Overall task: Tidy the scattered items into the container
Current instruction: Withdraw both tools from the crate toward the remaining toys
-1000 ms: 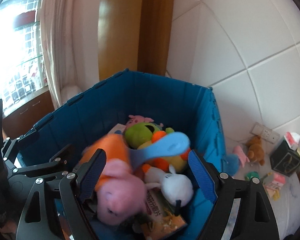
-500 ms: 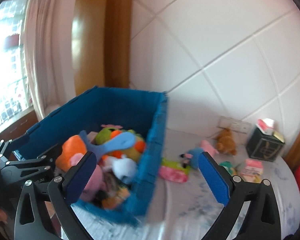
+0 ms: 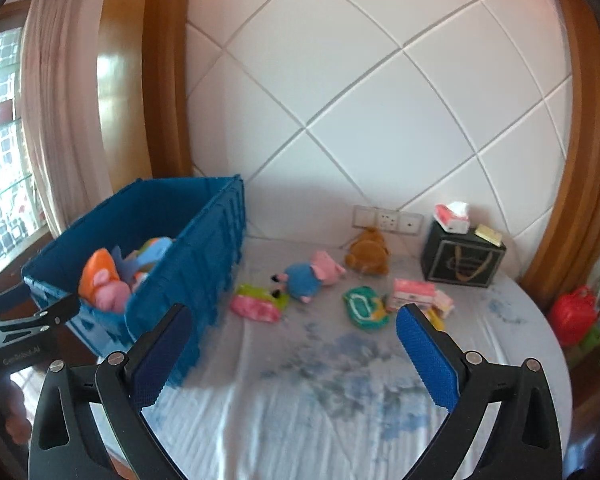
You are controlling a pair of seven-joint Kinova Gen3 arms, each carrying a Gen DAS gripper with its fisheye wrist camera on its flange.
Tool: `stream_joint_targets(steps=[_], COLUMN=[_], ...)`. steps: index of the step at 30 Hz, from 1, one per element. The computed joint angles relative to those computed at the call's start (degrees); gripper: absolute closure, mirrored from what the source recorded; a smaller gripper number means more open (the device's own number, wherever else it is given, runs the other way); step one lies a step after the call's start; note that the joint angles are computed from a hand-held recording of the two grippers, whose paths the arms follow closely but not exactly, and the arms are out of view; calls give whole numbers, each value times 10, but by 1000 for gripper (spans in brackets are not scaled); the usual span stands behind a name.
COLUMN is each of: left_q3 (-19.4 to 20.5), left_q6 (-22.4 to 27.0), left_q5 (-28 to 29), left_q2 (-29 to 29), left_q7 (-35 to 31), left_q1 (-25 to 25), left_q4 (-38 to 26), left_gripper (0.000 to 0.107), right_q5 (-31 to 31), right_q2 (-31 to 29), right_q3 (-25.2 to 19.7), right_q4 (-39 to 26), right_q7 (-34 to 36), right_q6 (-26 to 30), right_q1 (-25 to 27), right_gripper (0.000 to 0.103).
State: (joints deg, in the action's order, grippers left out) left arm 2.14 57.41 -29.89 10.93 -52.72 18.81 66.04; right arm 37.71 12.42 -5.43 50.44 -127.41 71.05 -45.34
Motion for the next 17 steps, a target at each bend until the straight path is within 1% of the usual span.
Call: stream_joint_targets(steps=[1, 3, 6, 7, 9, 11, 14, 17], left_q3=[2, 7, 20, 24, 30, 36, 42, 50], left_q6=[9, 12, 14, 17, 22, 28, 12, 7], left_q5=[-14, -28, -11, -13, -26, -40, -44, -47], left_q2=[-4, -18, -34, -37, -46, -55, -72, -82], left_q7=[9, 28, 31, 32, 36, 41, 44, 40], left_q1=[13, 25, 23, 24, 28, 30, 22, 12], left_q4=[3, 16, 23, 25, 31, 38, 57, 69], left_gripper=[5, 5, 5, 5, 5, 5, 5, 5], right_q5=[-5, -8, 24, 32, 46, 58, 65, 63], right_q2=[-12, -42, -73, -80, -90, -90, -93, -94], right_q3=[-1, -9, -30, -38, -55, -72, -89, -100], right_q4=[15, 54, 90, 99, 109, 104, 109, 116], right_q7=[-2, -14, -59, -72, -95, -101, -109, -115], right_q6=[-1, -7, 0, 2, 11, 32, 46, 46], right_q1=[3, 10, 13, 15, 20, 21, 16, 11], right_gripper=[0, 0, 0, 0, 0, 0, 0, 0])
